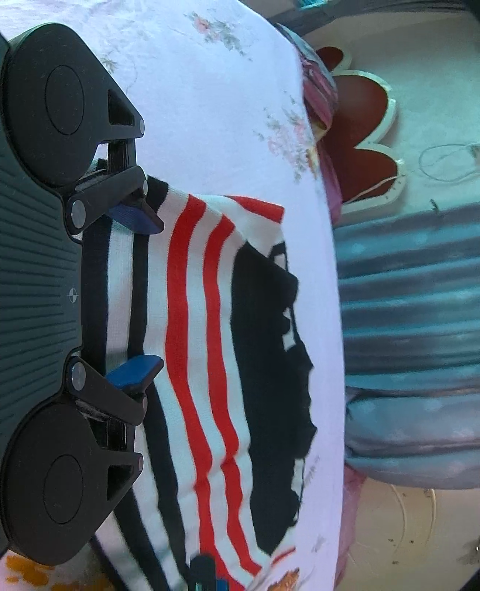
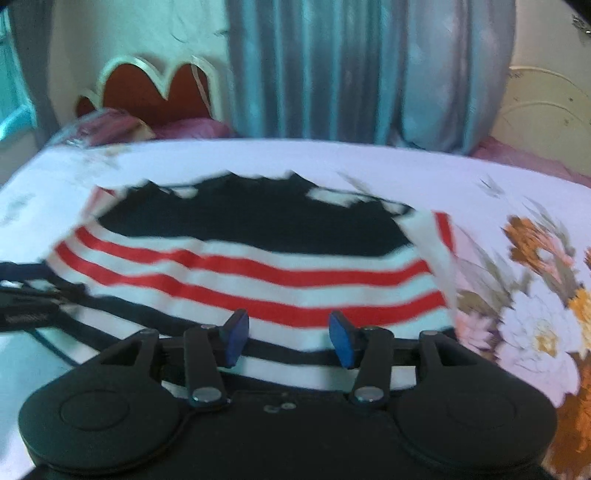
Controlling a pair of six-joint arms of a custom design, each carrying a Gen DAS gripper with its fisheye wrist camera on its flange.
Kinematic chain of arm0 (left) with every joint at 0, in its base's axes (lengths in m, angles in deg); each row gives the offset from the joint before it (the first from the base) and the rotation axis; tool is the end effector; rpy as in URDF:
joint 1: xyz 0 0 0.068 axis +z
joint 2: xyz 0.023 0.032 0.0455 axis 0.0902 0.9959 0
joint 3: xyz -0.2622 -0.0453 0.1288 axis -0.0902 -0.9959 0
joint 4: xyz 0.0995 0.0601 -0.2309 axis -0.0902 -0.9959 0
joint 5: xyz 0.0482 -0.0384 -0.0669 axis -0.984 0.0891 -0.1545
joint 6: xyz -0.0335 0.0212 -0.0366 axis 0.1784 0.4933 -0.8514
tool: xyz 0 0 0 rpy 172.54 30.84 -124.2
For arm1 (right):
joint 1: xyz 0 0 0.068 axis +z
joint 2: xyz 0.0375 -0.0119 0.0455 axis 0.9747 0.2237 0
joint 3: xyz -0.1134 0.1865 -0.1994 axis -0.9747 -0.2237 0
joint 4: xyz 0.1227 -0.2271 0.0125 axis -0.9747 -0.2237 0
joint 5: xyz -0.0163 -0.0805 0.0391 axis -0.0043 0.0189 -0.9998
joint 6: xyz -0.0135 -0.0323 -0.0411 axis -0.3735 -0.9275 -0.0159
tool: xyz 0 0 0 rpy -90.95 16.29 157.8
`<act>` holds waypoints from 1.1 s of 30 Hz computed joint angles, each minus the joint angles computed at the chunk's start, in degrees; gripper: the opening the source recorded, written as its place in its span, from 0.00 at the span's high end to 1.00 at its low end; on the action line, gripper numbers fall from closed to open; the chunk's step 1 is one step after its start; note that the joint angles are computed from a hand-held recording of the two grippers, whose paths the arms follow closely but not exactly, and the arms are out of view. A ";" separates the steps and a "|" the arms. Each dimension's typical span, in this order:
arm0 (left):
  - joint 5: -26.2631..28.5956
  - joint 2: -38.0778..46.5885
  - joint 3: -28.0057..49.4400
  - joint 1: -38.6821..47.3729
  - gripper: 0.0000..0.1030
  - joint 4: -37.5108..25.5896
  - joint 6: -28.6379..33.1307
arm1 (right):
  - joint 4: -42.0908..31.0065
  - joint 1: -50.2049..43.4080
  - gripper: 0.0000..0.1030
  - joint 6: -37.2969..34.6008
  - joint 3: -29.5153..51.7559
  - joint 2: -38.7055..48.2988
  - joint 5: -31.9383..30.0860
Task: Fold small clothes
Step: 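Lift both tools away and position them above the folded sweater, then grasp the side edge of the folded sweater with the left gripper and fold it inward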
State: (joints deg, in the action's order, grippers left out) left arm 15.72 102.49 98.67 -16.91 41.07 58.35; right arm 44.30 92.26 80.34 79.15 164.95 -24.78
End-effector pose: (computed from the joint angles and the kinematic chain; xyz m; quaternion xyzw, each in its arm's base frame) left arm 0.3349 -0.1260 0.0248 0.1075 0.9074 0.0337 0.4048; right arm 0.2712 0.0671 0.0387 -0.0278 0.9124 -0.0009 0.4083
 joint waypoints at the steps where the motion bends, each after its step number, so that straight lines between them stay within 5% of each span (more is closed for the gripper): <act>1: -0.01 -0.28 -0.55 -0.24 0.30 0.42 -0.02 | -0.41 0.75 0.53 0.18 0.51 -0.03 -0.34; 10: 2.98 4.51 -1.91 1.39 0.28 5.23 1.78 | 0.35 7.44 0.52 -0.37 5.72 9.48 4.66; 19: 8.70 2.31 -5.20 4.33 0.28 5.61 0.17 | -5.26 11.03 0.49 3.40 7.30 8.85 9.99; 33: 17.06 -4.54 -7.56 9.21 0.28 -3.49 -3.79 | -9.66 12.97 0.47 9.46 5.93 1.66 10.32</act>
